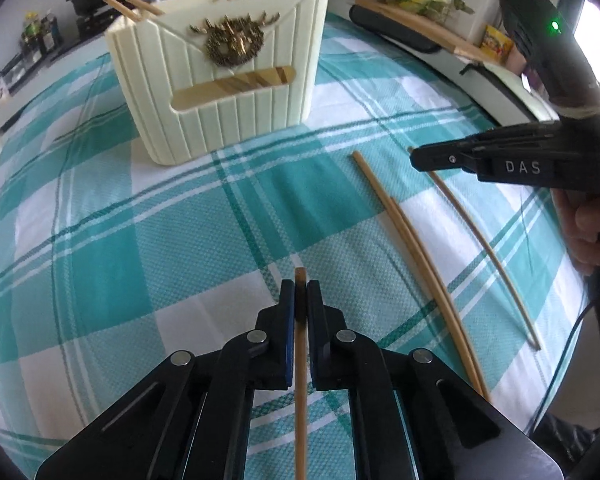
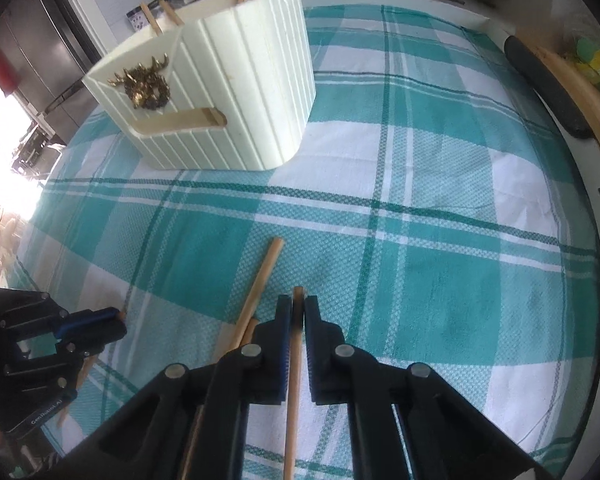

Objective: Organize utensils
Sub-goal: 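Lift both chopsticks and carry them over the cream caddy with both tools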

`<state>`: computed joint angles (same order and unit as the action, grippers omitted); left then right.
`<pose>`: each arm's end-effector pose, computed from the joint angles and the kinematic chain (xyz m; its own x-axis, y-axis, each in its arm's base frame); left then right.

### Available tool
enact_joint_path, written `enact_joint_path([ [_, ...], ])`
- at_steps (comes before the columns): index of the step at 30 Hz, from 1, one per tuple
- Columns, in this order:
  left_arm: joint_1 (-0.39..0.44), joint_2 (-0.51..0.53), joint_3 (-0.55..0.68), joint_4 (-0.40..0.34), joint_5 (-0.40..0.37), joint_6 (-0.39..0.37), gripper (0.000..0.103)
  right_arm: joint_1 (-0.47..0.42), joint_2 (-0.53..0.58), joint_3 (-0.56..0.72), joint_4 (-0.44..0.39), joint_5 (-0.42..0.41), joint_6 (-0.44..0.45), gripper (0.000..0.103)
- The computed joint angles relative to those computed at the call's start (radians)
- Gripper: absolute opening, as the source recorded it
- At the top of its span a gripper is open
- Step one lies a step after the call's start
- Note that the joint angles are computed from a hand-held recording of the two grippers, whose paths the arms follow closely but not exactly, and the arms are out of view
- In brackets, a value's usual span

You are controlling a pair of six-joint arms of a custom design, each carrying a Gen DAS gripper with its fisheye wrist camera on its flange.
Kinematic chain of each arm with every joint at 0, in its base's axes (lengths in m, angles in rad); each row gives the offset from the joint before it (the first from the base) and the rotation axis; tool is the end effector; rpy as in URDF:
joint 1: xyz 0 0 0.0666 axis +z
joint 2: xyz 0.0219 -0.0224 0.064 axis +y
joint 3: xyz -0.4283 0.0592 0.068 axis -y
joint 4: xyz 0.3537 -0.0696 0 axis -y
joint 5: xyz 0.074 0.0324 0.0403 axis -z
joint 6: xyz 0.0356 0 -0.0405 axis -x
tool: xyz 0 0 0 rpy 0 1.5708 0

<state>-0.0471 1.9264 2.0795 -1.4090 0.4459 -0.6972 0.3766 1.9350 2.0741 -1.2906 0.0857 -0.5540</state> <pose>0.6156 -0.0448 0.4614 -0.6152 0.6089 -0.5007 0.7447 0.6574 -0.1155 0.5896 0.2295 0.4556 -0.8980 0.2085 -0.3874 0.1628 0.9755 0.1477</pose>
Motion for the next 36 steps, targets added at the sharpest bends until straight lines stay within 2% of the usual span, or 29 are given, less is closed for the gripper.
enact_joint_path([
  [6,0.054,-0.037,0.083,0.015,0.122,0.069,0.003,0.05,-0.122,-0.054,0.108,0.114,0.011,0.006],
  [12,0.103,-0.07,0.144,0.054,0.242,0.154,0.004,0.152,-0.208,-0.041,0.181,0.282,0.077,0.006],
  [19,0.138,-0.13,0.105,0.205,0.334,0.291,0.004,0.24,-0.259,-0.027,0.279,0.457,0.124,0.006],
  [23,0.144,-0.153,0.085,0.305,0.344,0.365,0.003,0.252,-0.253,0.003,0.316,0.489,0.15,0.006],
  [25,0.147,-0.151,0.097,0.325,0.351,0.391,0.003,0.255,-0.248,0.021,0.321,0.498,0.159,0.006],
  [31,0.149,-0.111,0.188,0.34,0.358,0.443,0.003,0.247,-0.222,0.092,0.306,0.484,0.179,0.006],
  [34,0.148,-0.07,0.272,0.332,0.355,0.474,0.003,0.236,-0.202,0.136,0.292,0.479,0.195,0.006],
  [36,0.145,-0.024,0.364,0.3,0.358,0.495,0.003,0.227,-0.185,0.172,0.284,0.478,0.202,0.006],
])
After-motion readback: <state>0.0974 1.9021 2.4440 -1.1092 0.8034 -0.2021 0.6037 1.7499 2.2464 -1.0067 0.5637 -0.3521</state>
